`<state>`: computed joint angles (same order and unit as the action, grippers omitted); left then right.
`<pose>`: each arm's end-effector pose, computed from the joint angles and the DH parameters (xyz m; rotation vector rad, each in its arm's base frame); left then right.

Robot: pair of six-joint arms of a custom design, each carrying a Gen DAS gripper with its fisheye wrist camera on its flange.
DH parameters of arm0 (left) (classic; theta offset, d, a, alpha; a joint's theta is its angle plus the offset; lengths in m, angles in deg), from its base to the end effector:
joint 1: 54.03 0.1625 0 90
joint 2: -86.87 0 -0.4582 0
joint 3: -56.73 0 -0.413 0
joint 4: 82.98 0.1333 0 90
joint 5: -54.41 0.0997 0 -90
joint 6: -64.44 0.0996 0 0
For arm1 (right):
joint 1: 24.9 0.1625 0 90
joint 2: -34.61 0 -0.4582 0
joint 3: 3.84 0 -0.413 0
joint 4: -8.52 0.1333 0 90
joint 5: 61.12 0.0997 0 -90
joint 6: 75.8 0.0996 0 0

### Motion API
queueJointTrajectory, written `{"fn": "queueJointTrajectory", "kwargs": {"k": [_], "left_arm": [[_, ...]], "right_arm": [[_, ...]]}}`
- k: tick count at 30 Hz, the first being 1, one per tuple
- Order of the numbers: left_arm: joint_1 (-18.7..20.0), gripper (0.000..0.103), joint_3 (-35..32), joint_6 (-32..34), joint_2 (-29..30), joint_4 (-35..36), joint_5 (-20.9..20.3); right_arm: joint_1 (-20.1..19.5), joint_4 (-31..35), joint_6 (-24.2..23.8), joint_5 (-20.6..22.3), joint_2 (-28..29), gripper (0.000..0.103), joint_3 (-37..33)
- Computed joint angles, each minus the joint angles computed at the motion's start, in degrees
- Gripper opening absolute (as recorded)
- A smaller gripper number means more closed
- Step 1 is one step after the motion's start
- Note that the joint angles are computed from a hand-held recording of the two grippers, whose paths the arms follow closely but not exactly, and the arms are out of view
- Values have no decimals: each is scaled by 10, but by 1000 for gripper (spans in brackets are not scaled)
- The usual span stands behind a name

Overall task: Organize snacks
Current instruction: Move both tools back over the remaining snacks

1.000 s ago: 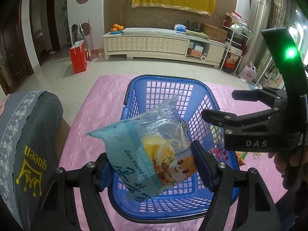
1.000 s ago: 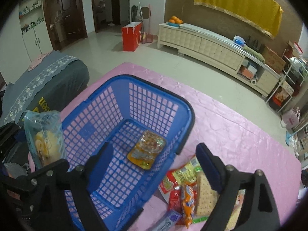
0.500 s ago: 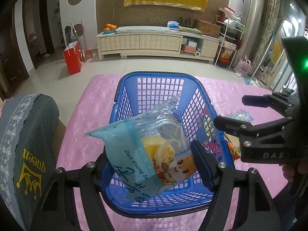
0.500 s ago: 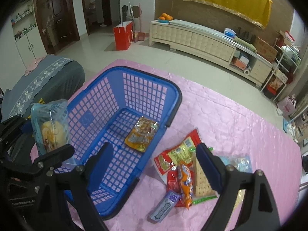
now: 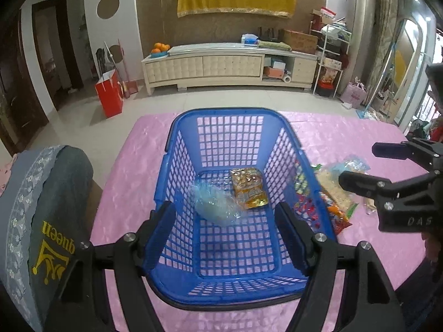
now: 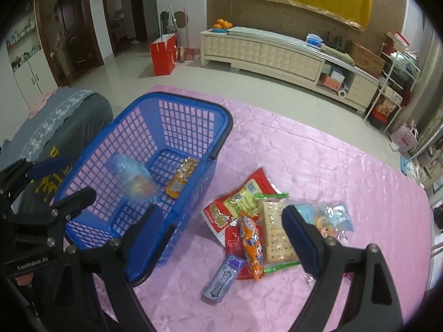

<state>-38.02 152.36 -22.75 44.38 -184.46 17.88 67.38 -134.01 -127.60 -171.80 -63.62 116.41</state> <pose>-0.5378 -0.3762 0.0310 0.1606 2.1622 -0.9257 0.1160 -0.4462 0.4315 1.0517 -2.3412 0.4390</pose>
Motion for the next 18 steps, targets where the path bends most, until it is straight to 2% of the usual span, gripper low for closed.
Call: {"fn": "queueJointTrajectory", "kwargs": {"k": [7,15,17,18], "left_arm": [[-13,72,-36,-10,17,35,0],[-31,72,-99,1,59,70,4],[-34,82,-115,12,73,68,7],[-36,82,-122,16,79,65,9]], "right_arm": [[-15,33,-3,33,-34,90,-15],[-57,73,-18,75,-83,90,-35],[-71,81,-22,84,-92,90,-41],[-77,84,-23,87,-95,90,-44]]}}
